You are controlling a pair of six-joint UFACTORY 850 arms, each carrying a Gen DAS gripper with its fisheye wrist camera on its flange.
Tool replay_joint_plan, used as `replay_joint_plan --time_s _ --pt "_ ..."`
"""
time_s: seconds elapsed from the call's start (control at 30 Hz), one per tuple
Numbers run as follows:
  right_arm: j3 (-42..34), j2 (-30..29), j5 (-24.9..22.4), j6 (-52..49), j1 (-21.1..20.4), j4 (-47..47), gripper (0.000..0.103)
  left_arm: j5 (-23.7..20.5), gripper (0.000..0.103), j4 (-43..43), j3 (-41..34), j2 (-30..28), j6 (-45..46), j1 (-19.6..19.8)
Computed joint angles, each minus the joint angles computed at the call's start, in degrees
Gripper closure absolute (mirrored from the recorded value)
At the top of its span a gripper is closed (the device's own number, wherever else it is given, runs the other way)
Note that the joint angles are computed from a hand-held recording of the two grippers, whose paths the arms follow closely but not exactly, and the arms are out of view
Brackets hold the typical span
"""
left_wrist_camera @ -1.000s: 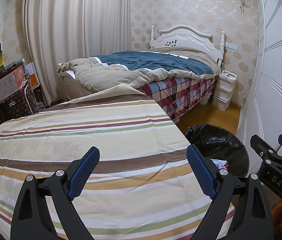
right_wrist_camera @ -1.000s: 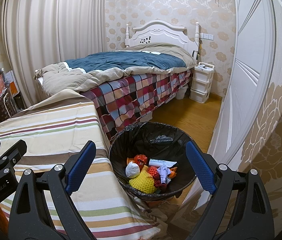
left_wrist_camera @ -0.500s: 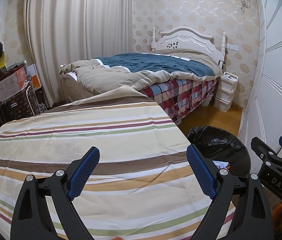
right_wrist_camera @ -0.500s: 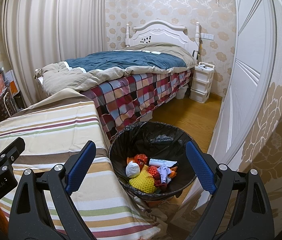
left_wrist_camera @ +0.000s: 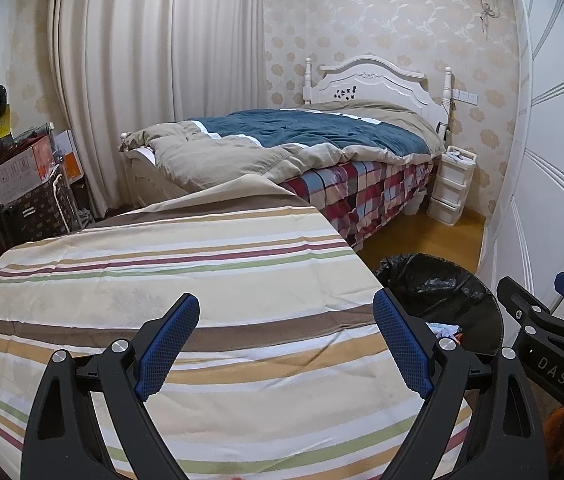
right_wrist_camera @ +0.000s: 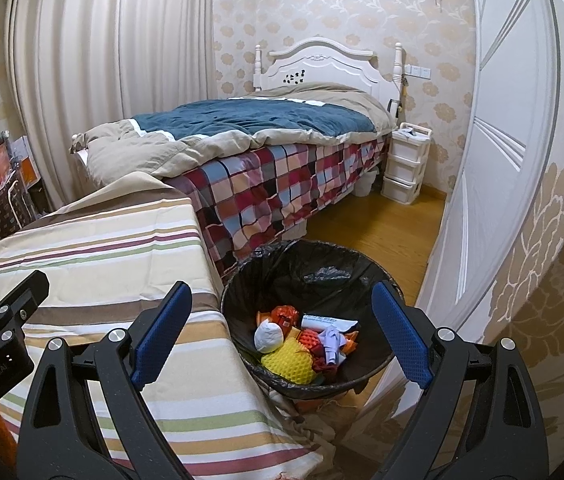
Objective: Collect trash
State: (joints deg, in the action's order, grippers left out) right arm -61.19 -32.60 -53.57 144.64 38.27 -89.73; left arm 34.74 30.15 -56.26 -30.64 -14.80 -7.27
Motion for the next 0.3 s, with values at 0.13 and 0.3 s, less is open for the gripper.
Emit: replay_joint_plan --time_s 0.13,0.3 --pt "-0.87 -0.94 0.17 -0.25 0.31 0.05 0.014 -0.2 0.015 -0.81 -0.34 -0.28 0.81 0.28" --pt "-3.52 -2.85 1.7 -2.52 0.04 -0.13 0.014 -1.88 0.015 -2.65 -2.12 -1.82 2.95 1.27"
